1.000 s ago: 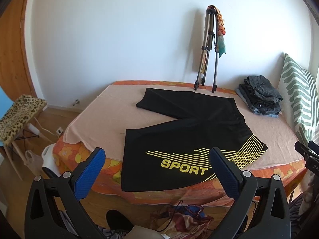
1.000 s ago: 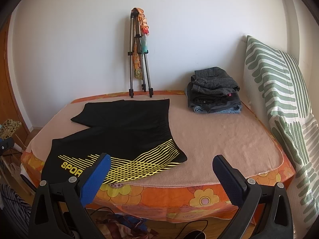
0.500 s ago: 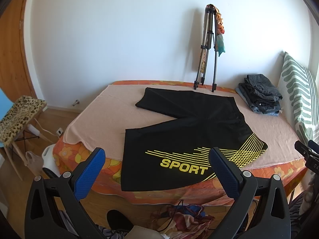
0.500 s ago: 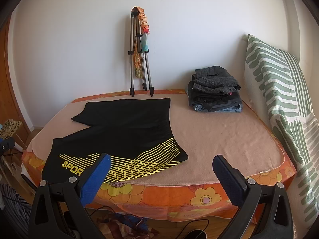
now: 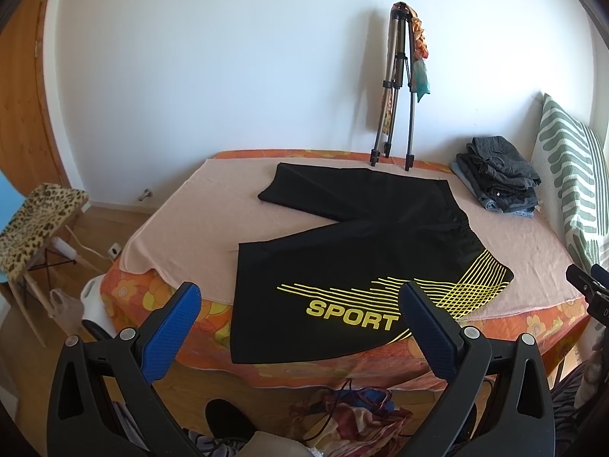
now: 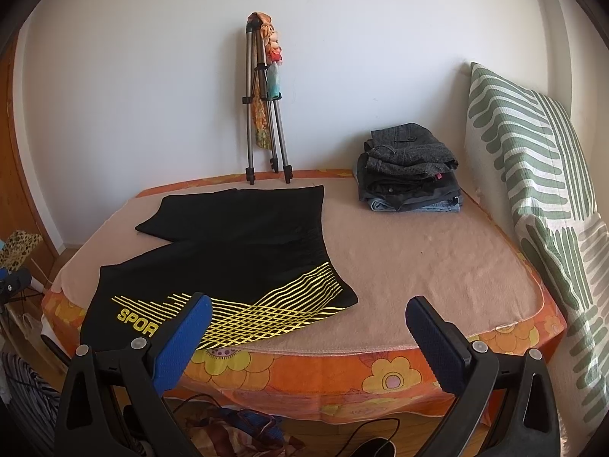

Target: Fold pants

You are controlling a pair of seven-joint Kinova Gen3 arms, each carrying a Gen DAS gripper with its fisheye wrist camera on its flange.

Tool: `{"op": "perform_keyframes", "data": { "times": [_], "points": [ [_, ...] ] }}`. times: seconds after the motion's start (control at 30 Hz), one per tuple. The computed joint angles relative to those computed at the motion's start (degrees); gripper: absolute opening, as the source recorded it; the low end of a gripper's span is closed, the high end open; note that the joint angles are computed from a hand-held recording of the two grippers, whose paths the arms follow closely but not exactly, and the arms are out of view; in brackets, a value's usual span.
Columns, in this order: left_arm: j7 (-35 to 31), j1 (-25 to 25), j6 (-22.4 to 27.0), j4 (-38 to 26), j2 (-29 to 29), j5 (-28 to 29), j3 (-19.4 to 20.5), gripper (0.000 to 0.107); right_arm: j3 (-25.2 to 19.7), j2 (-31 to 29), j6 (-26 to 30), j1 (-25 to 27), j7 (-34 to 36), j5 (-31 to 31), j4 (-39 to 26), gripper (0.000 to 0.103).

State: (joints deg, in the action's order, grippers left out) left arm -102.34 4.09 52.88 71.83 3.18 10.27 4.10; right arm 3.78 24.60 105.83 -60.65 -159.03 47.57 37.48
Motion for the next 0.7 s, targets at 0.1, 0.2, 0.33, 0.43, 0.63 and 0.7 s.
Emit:
{"op": "perform_keyframes", "data": {
  "times": [0.1,0.2,0.33,0.43,0.63,0.7],
  "points": [
    [0.02,0.14,-0.03,-0.03,0.05,-0.27,0.07,0.103,-0.05,-0.23,-0.17,-0.01,-0.41,-0.02,0.39,0.103],
    [0.08,0.17,-0.12,0.04,0.03,-0.26,0.07,0.103,-0.15,-0.22,-0.17,-0.02,-0.54,0.05,0.5,0.103],
    [-0.27,0.12,-0.25,-0.01,0.21,0.14,0.09,0.103,-0.29,-0.36,-0.46,0.12,-0.69,-0.02,0.8,0.103],
    [0.21,0.42,-0.62,0.24,0.22,-0.6,0.19,0.103,-0.41,-0.46,-0.65,0.26,-0.74,-0.08,1.1,0.103],
    [0.75,0.16,-1.26,0.63,0.46,-0.27,-0.01,0.103,-0.67,-0.64,-1.06,0.62,-0.24,-0.01,1.66,0.103],
    [0.49,-0.07,-1.2,0.64,0.75,0.09,-0.06,0.103,-0.72,-0.75,-1.4,0.76,0.43,0.23,2.0,0.103]
  ]
}}
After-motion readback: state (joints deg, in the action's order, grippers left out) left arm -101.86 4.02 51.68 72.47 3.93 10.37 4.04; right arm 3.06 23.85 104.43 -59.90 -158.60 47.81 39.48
